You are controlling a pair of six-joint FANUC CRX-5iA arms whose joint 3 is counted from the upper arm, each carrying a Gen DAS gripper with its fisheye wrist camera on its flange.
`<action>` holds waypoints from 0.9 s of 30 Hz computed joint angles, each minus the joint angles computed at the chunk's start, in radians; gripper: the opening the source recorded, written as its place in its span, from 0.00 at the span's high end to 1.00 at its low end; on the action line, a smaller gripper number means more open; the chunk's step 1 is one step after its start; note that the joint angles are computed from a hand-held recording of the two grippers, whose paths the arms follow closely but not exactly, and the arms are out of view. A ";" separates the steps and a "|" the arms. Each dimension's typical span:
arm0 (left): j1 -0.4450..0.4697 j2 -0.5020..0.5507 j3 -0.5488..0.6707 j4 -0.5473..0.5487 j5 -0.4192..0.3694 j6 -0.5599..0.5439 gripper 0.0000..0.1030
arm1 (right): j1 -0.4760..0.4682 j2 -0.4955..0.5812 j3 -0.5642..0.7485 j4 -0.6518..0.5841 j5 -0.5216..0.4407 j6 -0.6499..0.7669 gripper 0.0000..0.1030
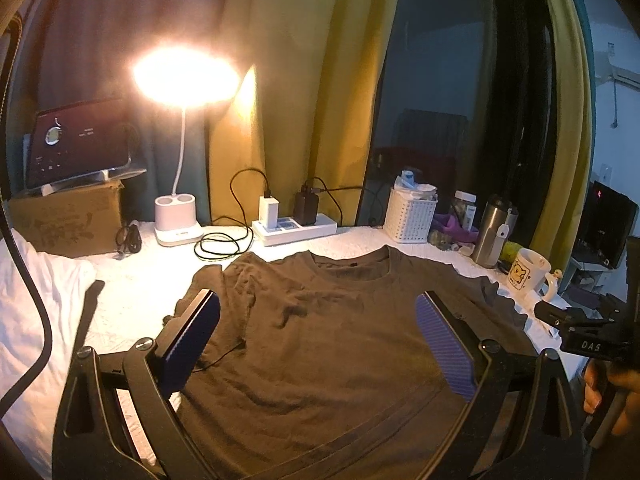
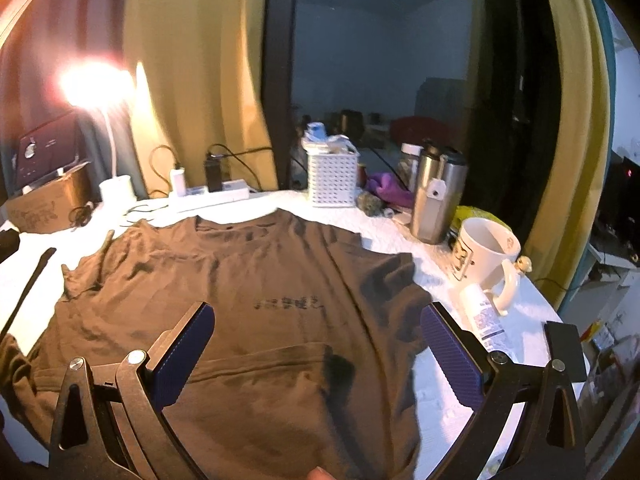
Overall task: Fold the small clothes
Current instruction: 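Move the right gripper to the shirt's side and grasp the sleeve edge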
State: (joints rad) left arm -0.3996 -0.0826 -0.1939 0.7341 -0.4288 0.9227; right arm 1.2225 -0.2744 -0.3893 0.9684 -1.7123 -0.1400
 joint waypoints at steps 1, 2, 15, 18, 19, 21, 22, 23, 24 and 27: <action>-0.003 0.011 0.014 -0.018 -0.008 0.019 0.05 | -0.007 -0.010 -0.008 -0.007 -0.002 -0.001 0.00; -0.006 0.025 0.034 -0.040 -0.020 0.041 0.05 | -0.017 -0.020 -0.015 -0.014 -0.001 0.000 0.00; -0.057 0.177 0.261 -0.292 -0.131 0.299 0.05 | -0.181 -0.115 -0.087 -0.067 0.082 0.094 0.00; -0.068 0.209 0.309 -0.345 -0.151 0.354 0.05 | -0.241 -0.125 -0.099 -0.075 0.129 0.132 0.00; -0.073 0.224 0.334 -0.374 -0.163 0.381 0.05 | -0.263 -0.128 -0.103 -0.078 0.148 0.147 0.00; -0.079 0.244 0.368 -0.413 -0.176 0.416 0.05 | -0.309 -0.130 -0.107 -0.085 0.186 0.177 0.00; -0.081 0.255 0.388 -0.437 -0.187 0.438 0.05 | -0.335 -0.130 -0.109 -0.089 0.208 0.193 0.00; -0.082 0.268 0.409 -0.455 -0.201 0.458 0.05 | -0.357 -0.129 -0.111 -0.093 0.227 0.207 0.00; -0.084 0.279 0.427 -0.470 -0.211 0.474 0.05 | -0.383 -0.127 -0.111 -0.098 0.249 0.225 0.00; -0.091 0.318 0.490 -0.532 -0.247 0.534 0.05 | -0.456 -0.113 -0.107 -0.116 0.311 0.280 0.03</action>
